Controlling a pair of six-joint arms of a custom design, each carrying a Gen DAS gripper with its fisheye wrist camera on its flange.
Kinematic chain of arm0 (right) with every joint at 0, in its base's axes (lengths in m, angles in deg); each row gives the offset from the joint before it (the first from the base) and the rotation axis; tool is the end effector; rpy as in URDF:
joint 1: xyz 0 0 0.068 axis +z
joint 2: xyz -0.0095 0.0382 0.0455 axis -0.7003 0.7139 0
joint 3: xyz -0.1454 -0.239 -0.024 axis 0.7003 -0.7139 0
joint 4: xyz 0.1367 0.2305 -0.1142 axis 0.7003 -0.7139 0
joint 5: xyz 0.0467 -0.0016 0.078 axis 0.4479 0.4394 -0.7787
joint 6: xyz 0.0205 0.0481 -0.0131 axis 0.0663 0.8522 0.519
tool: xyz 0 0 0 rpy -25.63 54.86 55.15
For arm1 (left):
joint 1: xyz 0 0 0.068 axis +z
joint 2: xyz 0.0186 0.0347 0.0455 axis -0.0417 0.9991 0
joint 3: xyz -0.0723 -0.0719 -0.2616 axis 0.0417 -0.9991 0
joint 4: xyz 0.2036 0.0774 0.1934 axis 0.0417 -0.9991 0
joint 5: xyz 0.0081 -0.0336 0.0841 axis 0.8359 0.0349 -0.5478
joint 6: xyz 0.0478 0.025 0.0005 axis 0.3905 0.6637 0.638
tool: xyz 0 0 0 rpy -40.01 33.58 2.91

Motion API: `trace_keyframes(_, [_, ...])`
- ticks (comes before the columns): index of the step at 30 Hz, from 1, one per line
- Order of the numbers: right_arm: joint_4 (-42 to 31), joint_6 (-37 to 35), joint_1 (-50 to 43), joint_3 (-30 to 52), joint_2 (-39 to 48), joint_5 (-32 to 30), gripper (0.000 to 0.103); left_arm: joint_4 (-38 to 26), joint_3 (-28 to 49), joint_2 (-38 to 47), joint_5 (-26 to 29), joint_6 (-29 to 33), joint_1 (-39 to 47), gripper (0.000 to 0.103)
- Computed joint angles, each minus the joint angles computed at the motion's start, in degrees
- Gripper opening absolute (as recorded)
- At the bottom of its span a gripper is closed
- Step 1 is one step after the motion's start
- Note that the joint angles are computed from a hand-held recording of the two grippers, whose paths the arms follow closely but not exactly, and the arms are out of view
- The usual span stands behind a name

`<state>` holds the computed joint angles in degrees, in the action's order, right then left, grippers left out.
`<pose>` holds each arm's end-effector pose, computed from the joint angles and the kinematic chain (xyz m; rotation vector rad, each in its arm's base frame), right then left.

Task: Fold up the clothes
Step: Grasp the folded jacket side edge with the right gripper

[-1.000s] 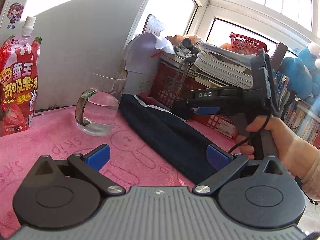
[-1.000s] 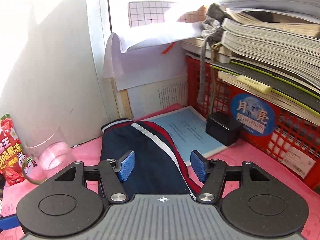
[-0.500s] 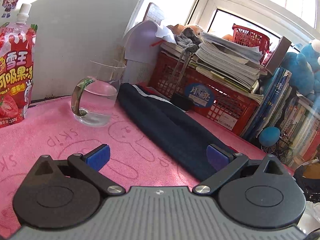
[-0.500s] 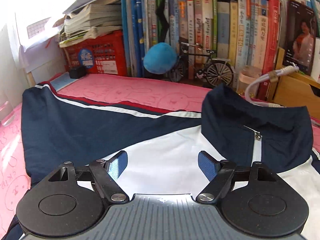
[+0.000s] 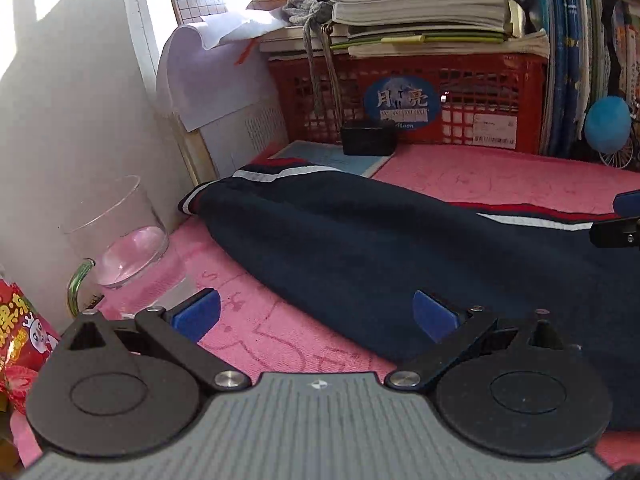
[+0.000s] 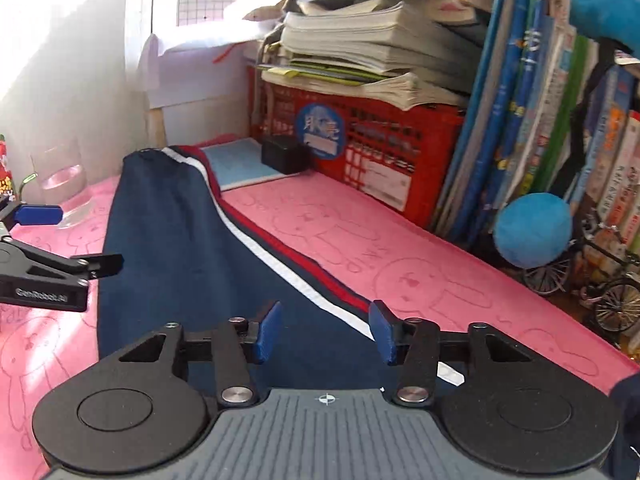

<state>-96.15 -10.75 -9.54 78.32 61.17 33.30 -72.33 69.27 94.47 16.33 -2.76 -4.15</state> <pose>0.1908 0.1339 0.2361 -0.7578 2.1611 0.3068 0.1155 0.0109 0.2263 -0.2259 2.2342 0.4388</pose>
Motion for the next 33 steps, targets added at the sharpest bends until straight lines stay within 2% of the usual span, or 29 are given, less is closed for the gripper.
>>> trace_keyframes(1, [0.65, 0.91, 1.38, 1.85, 4.22, -0.54, 0.036, 1.95, -1.09, 1.48, -1.63, 0.94, -0.42, 0.103])
trace_keyframes(3, [2.99, 0.96, 3.82, 4.15, 10.67, 1.21, 0.034, 3.09, -2.46, -0.12, 1.80, 1.79, 3.55, 0.103])
trace_keyframes(4, [7.41, -0.35, 4.71, 3.24, 12.01, 3.52, 0.033, 3.09, -2.54, -0.40, 4.42, 2.37, 6.09, 0.103])
trace_keyframes(5, [10.33, -2.01, 5.67, 3.77, 14.30, 8.75, 0.037, 3.21, -2.42, -0.19, 7.62, 2.85, 9.00, 0.103])
trace_keyframes(7, [13.38, -3.04, 8.87, 8.63, 23.88, 30.82, 0.038, 3.39, -2.12, 0.46, 12.19, 3.13, 13.24, 0.103])
trace_keyframes(8, [13.24, -3.46, 8.03, 10.22, 26.13, 33.13, 0.038, 3.46, -1.96, 0.82, 13.82, 3.03, 14.77, 0.103])
trace_keyframes(9, [11.22, -0.60, 5.83, 11.26, 25.50, 26.81, 0.035, 3.53, -1.79, 1.21, 15.41, 2.90, 16.25, 0.103])
trace_keyframes(10, [10.96, 0.90, 2.91, 10.76, 23.41, 17.53, 0.035, 3.57, -1.61, 1.62, 17.06, 2.83, 17.80, 0.103])
trace_keyframes(11, [10.54, 2.73, -0.54, 10.02, 21.16, 5.49, 0.042, 3.51, -1.41, 1.97, 18.98, 3.00, 19.66, 0.103])
trace_keyframes(12, [10.59, 2.91, -2.83, 9.55, 20.27, -2.78, 0.062, 3.42, -1.20, 2.36, 20.87, 3.20, 21.43, 0.103])
trace_keyframes(13, [10.31, 2.78, -4.62, 9.46, 19.90, -9.51, 0.073, 3.31, -1.02, 2.70, 22.80, 3.63, 23.07, 0.103])
trace_keyframes(14, [9.93, 0.92, -4.59, 9.78, 20.47, -10.38, 0.082, 3.19, -0.83, 3.08, 24.70, 4.06, 24.70, 0.103])
trace_keyframes(16, [8.52, -3.97, -2.52, 11.11, 22.54, -6.08, 0.083, 3.06, -0.54, 3.64, 27.39, 4.67, 27.01, 0.103])
trace_keyframes(17, [9.90, -4.88, -2.29, 10.43, 22.69, -5.98, 0.083, 2.99, -0.55, 3.54, 27.38, 4.80, 26.99, 0.103])
trace_keyframes(19, [7.35, -3.58, -3.38, 11.34, 22.64, -9.87, 0.060, 2.85, -0.58, 3.32, 27.35, 5.04, 26.93, 0.103])
trace_keyframes(20, [7.84, -3.80, -3.19, 10.62, 21.81, -9.39, 0.042, 2.87, -0.60, 3.30, 27.40, 5.12, 26.90, 0.103])
trace_keyframes(21, [8.30, -5.01, -2.63, 9.93, 21.00, -8.50, 0.020, 2.89, -0.62, 3.31, 27.46, 5.20, 26.90, 0.103])
trace_keyframes(24, [6.80, -3.84, -1.44, 11.27, 21.37, -7.14, 0.009, 2.88, -0.58, 3.38, 27.89, 5.48, 27.33, 0.103])
trace_keyframes(33, [13.52, -3.80, 3.12, 11.70, 25.42, 8.38, 0.007, 2.68, -0.55, 3.19, 28.23, 5.61, 27.58, 0.103])
